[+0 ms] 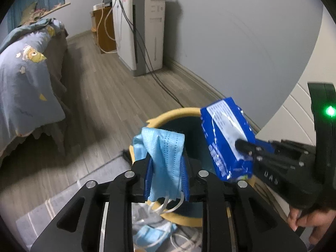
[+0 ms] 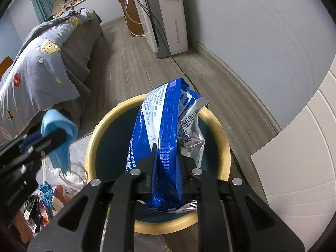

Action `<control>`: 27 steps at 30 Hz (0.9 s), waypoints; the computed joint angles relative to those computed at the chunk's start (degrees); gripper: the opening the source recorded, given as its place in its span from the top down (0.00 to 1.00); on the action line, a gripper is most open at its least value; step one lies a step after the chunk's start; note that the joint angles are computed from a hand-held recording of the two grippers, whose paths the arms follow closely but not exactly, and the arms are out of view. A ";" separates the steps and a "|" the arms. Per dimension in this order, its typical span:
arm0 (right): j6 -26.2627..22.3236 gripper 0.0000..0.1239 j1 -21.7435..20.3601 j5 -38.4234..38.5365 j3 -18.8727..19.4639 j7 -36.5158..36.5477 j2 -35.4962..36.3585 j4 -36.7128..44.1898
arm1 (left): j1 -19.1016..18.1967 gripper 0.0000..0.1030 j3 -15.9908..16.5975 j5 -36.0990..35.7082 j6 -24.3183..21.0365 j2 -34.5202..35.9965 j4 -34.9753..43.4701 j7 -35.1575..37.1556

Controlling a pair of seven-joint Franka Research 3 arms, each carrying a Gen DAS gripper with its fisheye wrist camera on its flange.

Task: Collect trash
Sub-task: 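Carry the wipes packet and blue mask with both tools over the trash bin, then open both tools to drop the wipes packet and mask into the bin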

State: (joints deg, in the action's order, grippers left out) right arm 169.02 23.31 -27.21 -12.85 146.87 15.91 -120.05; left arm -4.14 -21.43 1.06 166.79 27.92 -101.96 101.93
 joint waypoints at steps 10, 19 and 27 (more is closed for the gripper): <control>0.06 0.88 0.28 -0.03 -0.40 0.33 0.19 0.08 | 3.58 0.58 -3.64 -3.66 1.71 0.16 -0.87 1.98; -0.88 0.88 -0.61 2.25 0.59 -1.70 0.64 0.64 | 2.23 0.41 -1.56 -2.96 1.20 -0.43 -1.36 0.79; -0.66 0.83 -0.33 2.65 0.34 -2.43 0.89 0.73 | 3.46 0.25 -0.85 -2.60 4.31 -2.52 -5.03 -0.96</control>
